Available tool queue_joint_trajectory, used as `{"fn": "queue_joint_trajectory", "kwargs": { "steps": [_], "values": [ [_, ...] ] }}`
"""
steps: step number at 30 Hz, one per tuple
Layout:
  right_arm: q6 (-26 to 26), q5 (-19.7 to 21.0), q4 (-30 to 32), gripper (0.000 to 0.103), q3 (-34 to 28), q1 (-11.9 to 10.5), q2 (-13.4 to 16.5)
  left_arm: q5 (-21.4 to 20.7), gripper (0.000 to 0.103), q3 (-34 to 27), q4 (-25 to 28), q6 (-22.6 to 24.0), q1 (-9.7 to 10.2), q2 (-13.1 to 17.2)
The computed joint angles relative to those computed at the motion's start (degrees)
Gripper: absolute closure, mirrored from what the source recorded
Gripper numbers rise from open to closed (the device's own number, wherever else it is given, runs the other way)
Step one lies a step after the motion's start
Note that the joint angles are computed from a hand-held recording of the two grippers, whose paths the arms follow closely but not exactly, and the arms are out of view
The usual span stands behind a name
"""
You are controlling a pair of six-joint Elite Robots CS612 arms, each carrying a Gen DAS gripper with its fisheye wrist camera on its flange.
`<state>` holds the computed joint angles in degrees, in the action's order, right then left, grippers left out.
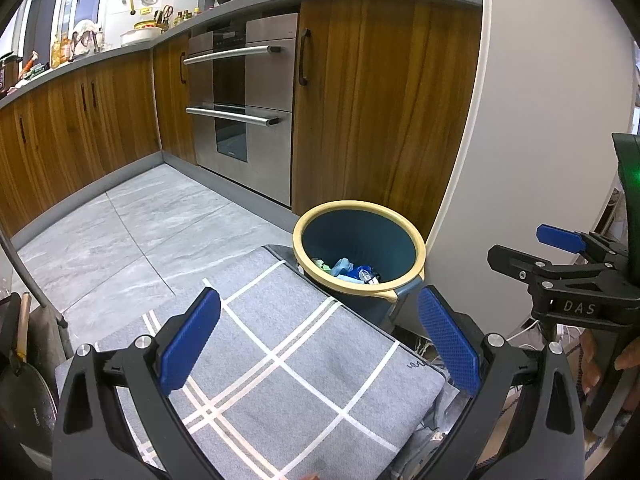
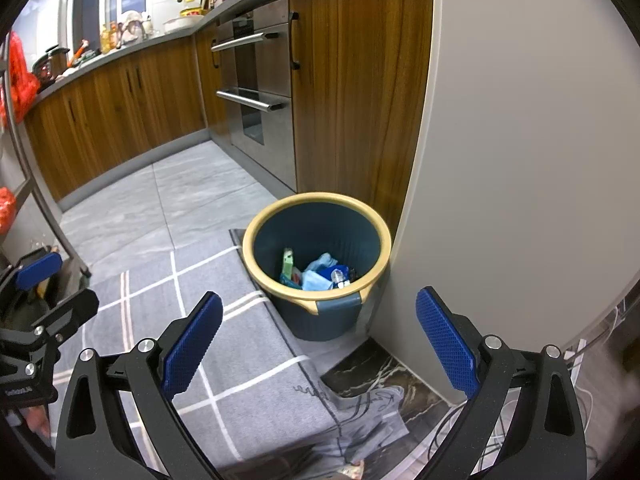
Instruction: Collect trash
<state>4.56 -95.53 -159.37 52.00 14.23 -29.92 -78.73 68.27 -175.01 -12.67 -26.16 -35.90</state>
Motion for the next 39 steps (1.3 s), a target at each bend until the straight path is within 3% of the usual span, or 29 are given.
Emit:
{"fn": "queue_joint_trajectory", "kwargs": {
  "steps": [39],
  "values": [
    [-0.08,-0.01,-0.04,0.006,0.09,0.01,-0.05,-1.17,0.006,0.68,0.23,0.83,0.14,-0.42]
  ]
}}
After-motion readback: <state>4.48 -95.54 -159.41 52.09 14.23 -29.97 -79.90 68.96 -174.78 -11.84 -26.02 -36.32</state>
